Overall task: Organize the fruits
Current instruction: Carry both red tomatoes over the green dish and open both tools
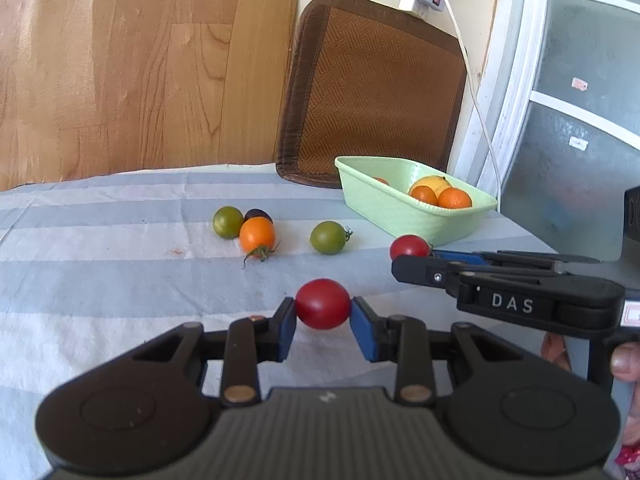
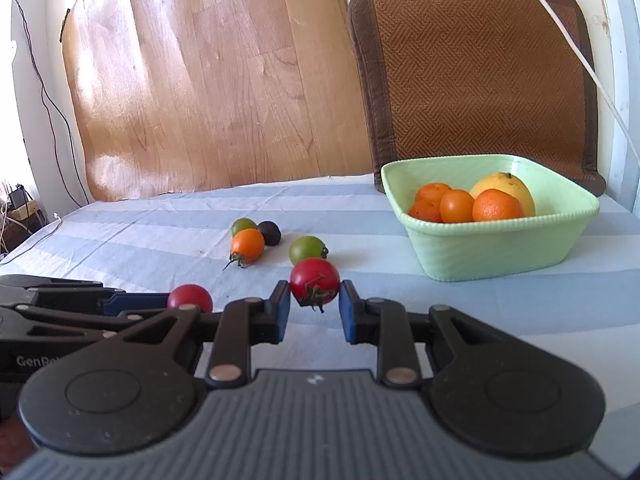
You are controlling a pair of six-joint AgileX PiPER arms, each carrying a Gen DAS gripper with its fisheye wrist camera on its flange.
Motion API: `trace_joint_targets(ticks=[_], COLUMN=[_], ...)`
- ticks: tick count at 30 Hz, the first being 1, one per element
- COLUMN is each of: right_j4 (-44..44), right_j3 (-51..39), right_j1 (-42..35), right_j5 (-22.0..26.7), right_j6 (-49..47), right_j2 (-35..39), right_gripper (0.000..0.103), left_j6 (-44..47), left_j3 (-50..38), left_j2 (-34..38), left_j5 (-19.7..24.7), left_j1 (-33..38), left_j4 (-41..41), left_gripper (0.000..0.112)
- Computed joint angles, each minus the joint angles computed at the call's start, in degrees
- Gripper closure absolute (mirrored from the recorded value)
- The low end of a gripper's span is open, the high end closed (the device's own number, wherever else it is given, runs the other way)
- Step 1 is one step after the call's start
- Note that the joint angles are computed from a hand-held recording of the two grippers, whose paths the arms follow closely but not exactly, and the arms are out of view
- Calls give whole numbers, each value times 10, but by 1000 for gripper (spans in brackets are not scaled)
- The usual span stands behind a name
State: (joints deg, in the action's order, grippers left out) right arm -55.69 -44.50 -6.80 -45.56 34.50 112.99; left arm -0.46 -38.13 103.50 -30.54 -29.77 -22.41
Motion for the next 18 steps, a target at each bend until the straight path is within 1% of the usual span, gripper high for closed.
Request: trace_joint_targets(ticks=[9, 13, 15, 18], right_j4=[4, 11, 19, 7], right_j3=[2, 6, 8, 5], right_j1=[-3, -3, -4, -11], right_j5=[-6, -9, -17, -23], right_j6=[-4, -10, -18, -4], right_j2=[1, 0, 1, 2], right_gripper=[74, 74, 74, 74], left_j6=[-23, -30, -37, -47], left_j3=[9, 9, 6, -12], left_j2=[-1, -2, -2, 1], left_j5=[-15, -14, -5, 23], left_j1=[2, 4, 9, 19], left_j4=[13, 18, 28, 52], left_gripper=[82, 82, 82, 82])
